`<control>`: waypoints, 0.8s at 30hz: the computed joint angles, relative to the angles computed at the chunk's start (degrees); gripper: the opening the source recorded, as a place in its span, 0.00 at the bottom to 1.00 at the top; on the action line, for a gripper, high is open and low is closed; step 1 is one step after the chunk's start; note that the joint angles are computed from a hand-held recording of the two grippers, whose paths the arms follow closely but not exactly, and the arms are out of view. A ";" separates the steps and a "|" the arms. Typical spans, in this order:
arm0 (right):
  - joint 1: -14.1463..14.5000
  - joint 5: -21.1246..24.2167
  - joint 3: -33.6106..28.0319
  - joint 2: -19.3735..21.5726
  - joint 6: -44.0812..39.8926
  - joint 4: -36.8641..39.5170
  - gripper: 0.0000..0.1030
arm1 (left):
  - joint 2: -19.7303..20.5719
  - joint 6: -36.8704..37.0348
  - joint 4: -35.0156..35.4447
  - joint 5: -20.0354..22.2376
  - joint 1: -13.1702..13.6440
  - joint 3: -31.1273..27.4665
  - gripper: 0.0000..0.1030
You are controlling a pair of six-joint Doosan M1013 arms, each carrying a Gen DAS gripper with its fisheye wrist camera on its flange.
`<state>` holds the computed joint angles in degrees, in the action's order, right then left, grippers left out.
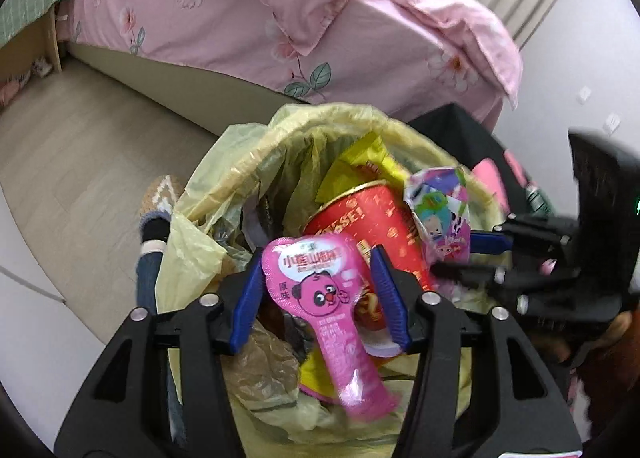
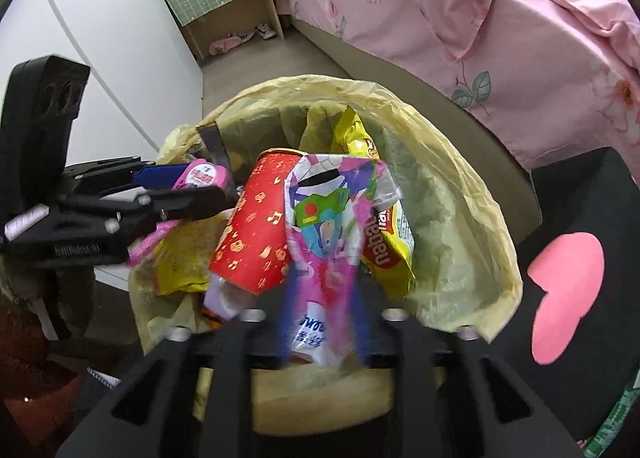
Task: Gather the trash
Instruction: 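Move both open grippers back over the table toward the remaining wrappers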
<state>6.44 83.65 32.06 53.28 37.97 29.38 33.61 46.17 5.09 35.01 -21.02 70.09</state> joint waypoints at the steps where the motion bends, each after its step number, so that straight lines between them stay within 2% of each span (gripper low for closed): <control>1: -0.15 -1.20 1.35 -0.74 -0.79 0.52 0.44 | -0.34 -0.65 0.15 -0.65 0.06 0.34 0.60; 5: -0.90 -6.04 6.39 -3.98 -2.93 2.76 0.44 | -1.59 -6.64 6.52 -1.14 -0.48 0.51 0.66; 8: -2.22 -8.27 9.69 -6.30 -4.13 6.10 0.52 | -2.55 -13.47 13.76 -1.77 -1.44 0.50 0.72; 11: -4.16 -12.27 14.33 -9.46 -5.34 10.01 0.52 | -2.67 -16.12 18.10 -2.91 -2.50 -0.31 0.73; 13: -6.11 -16.81 18.64 -12.30 -6.35 13.17 0.52 | -2.47 -15.99 19.04 -3.99 -3.07 -0.90 0.73; 16: -8.28 -23.75 23.76 -15.60 -7.04 16.35 0.53 | -1.25 -11.10 15.61 -6.96 -4.07 -2.81 0.77; 18: -10.36 -27.67 27.36 -17.80 -7.40 19.25 0.61 | 0.22 -1.92 7.55 -7.69 -4.63 -5.29 0.78; 20: -12.44 -29.65 29.88 -19.19 -8.40 22.72 0.63 | 2.42 6.98 1.47 -5.60 -5.56 -9.20 0.79; 24: -16.79 -33.82 35.34 -21.63 -12.34 29.65 0.64 | 6.96 18.90 -4.92 -1.62 -7.50 -16.93 0.79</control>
